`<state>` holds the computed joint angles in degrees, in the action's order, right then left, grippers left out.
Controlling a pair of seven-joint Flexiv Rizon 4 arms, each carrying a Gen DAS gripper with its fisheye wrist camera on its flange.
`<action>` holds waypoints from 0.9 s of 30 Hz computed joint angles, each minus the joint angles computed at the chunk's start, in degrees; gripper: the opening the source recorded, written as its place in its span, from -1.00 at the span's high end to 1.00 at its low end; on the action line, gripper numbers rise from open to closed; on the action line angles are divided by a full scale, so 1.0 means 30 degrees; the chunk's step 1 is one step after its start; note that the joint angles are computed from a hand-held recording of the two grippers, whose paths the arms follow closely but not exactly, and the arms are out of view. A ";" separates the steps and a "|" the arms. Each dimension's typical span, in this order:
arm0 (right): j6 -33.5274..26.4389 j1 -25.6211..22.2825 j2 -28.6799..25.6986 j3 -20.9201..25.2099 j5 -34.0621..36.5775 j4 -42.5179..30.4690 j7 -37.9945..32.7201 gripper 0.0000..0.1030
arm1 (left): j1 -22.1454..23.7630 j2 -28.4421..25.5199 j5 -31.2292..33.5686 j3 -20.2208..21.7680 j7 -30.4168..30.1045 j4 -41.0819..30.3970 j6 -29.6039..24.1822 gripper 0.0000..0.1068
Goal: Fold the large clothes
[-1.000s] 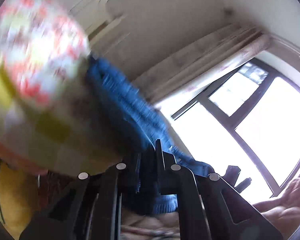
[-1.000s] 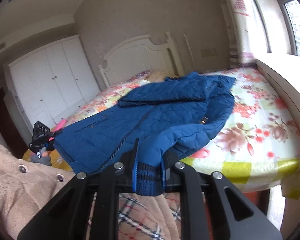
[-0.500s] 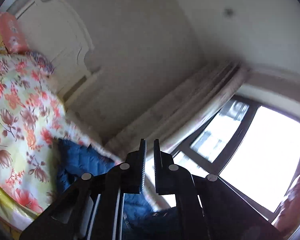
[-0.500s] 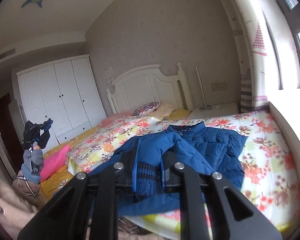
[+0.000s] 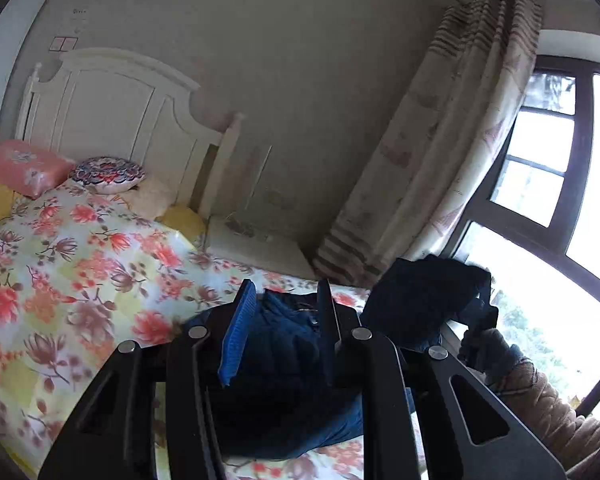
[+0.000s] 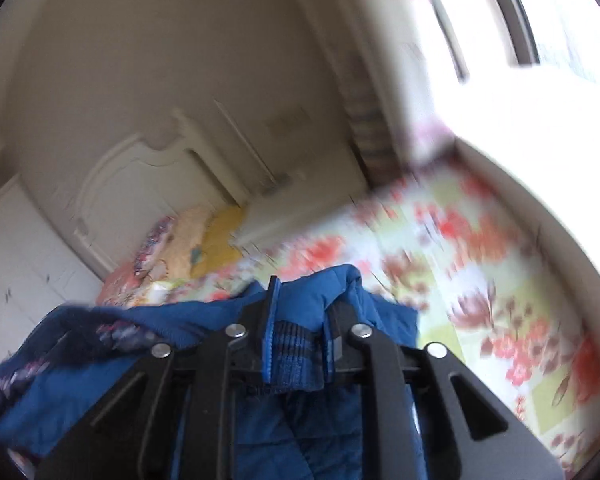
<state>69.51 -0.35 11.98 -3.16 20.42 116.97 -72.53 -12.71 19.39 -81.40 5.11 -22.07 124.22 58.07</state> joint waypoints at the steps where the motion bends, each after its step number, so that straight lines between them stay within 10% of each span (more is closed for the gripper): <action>1: -0.0983 0.0486 -0.0361 -0.0937 0.1648 -0.0175 -0.0888 0.04 | 0.0308 -0.0630 0.0896 0.0190 -0.0646 -0.0392 -0.0528 0.70; 2: -0.1118 0.0757 -0.0304 -0.1361 0.3313 -0.0044 -0.2132 -0.51 | 0.0591 -0.1330 0.1735 0.0245 -0.1281 -0.0743 -0.1008 0.70; 3: -0.1103 0.1001 -0.0213 -0.1729 0.4962 0.0073 -0.3548 -0.63 | 0.0896 -0.2357 0.2752 0.0173 -0.2007 -0.1137 -0.1597 0.70; 10: -0.0879 -0.0735 0.0613 -0.0116 0.1752 0.1946 -0.4844 -0.62 | 0.2159 -0.7870 0.7407 -0.1731 -0.5372 -0.3681 -0.3963 0.70; 16: -0.1437 -0.0331 0.0094 -0.1226 0.1643 0.1538 -0.6817 -0.62 | 0.2187 -1.1347 1.2619 -0.2894 -0.9117 -0.7611 -0.1724 0.70; 18: -0.1575 -0.0411 -0.0329 -0.1065 0.1443 0.1196 -0.6957 -0.63 | 0.2235 -1.2387 1.5009 -0.2936 -1.0674 -0.9302 -0.2298 0.24; 19: -0.1754 -0.0386 -0.0848 -0.1038 0.1286 0.0775 -0.7093 -0.63 | 0.2329 -1.2732 1.5623 -0.3073 -1.0928 -0.9791 -0.2547 -0.85; 27: -0.3088 -0.1169 -0.3382 -0.0102 0.1308 -0.1679 -0.7888 -0.63 | 0.3373 -1.4408 1.6764 -0.3821 -1.2405 -1.2417 -0.4854 -0.85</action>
